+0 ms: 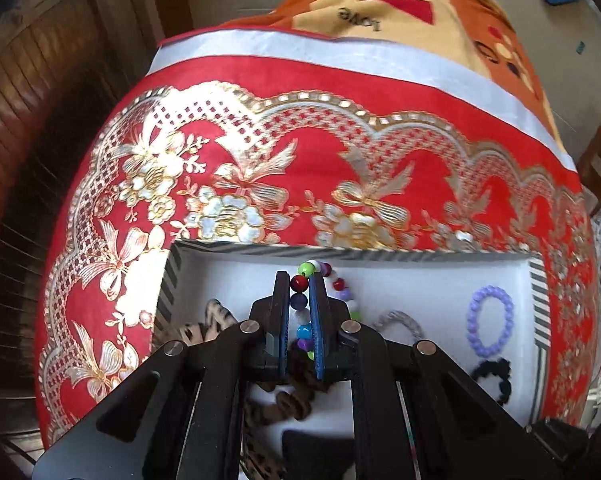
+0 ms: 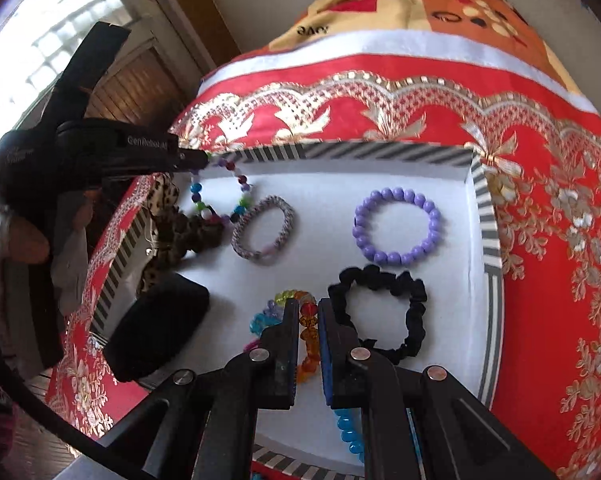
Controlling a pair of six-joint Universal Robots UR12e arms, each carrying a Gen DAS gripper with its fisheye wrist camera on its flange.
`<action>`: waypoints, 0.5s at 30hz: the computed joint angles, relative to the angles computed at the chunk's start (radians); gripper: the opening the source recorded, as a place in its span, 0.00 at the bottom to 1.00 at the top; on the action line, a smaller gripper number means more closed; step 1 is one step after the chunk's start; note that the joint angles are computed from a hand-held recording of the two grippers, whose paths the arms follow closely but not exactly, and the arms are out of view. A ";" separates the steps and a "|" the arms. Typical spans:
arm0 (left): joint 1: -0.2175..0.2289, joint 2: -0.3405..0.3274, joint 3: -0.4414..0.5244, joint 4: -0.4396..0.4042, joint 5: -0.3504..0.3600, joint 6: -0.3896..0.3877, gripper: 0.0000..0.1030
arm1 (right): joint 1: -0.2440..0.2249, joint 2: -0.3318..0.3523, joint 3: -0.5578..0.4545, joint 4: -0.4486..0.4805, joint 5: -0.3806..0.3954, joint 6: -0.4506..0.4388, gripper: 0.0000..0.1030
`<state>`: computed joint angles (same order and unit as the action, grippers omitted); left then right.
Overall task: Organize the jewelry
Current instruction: 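Open left to release the multicolour bracelet while right releases the rainbow bracelet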
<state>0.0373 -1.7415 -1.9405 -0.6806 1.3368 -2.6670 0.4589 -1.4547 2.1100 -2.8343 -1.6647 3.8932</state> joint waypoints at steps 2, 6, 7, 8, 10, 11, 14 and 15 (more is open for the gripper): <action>0.000 -0.010 0.006 0.002 0.009 -0.009 0.08 | -0.001 0.008 0.000 -0.002 0.013 -0.006 0.08; 0.000 -0.022 0.010 -0.001 0.016 -0.016 0.08 | -0.002 0.026 -0.007 -0.003 0.037 -0.017 0.08; 0.001 -0.022 0.009 -0.001 0.012 -0.015 0.08 | -0.002 0.029 -0.008 -0.004 0.040 -0.018 0.08; 0.005 -0.022 0.008 -0.003 0.000 -0.016 0.09 | -0.002 0.032 -0.009 -0.004 0.044 -0.019 0.08; 0.010 -0.023 0.009 -0.015 -0.021 -0.012 0.12 | -0.003 0.032 -0.011 0.002 0.049 -0.017 0.08; 0.012 -0.023 0.009 -0.020 -0.029 -0.014 0.21 | -0.003 0.029 -0.011 0.005 0.049 -0.016 0.08; 0.026 -0.019 0.009 -0.038 -0.063 -0.032 0.36 | 0.000 0.021 -0.009 0.005 0.038 -0.018 0.28; 0.028 -0.013 0.007 -0.044 -0.066 -0.033 0.36 | 0.001 0.018 -0.006 0.002 0.038 -0.015 0.34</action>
<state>0.0655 -1.7548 -1.9338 -0.7244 1.2704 -2.7005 0.4598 -1.4372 2.1036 -2.8326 -1.6262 3.8780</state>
